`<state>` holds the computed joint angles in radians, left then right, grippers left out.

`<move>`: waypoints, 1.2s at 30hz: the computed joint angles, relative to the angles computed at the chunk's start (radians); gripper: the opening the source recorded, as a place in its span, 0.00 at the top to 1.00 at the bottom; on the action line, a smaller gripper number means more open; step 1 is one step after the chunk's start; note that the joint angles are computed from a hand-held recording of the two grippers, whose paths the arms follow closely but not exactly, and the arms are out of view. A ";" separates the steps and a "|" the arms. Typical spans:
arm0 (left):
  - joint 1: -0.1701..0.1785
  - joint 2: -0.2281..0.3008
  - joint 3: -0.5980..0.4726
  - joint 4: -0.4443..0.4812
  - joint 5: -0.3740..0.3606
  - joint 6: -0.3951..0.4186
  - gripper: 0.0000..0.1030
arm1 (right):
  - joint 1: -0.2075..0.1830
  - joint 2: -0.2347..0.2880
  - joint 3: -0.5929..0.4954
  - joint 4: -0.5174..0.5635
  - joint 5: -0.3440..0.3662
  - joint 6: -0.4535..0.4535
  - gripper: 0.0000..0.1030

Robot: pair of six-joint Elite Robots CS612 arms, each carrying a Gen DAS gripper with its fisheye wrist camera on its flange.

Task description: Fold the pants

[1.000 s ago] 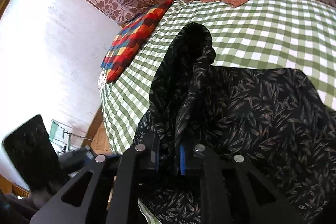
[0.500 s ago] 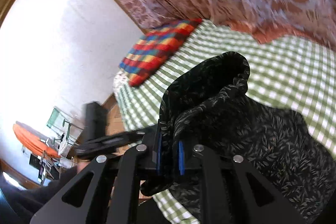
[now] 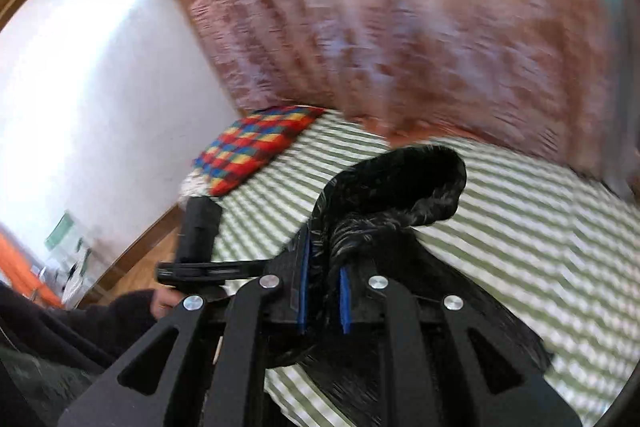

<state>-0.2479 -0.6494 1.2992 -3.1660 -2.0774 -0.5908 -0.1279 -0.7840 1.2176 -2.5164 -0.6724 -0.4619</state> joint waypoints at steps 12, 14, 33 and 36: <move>-0.079 -0.020 -0.016 0.269 0.063 0.375 0.57 | -0.074 0.029 0.134 -0.041 -0.260 0.220 0.85; -0.082 -0.024 -0.012 0.276 0.068 0.392 0.57 | -0.087 0.034 0.139 -0.053 -0.220 0.265 0.77; -0.067 -0.051 0.037 0.166 0.024 0.371 0.57 | -0.110 -0.073 0.303 -0.230 -0.197 0.391 0.64; -0.065 -0.052 0.043 0.152 0.018 0.368 0.57 | -0.087 -0.060 0.266 -0.161 -0.232 0.323 0.63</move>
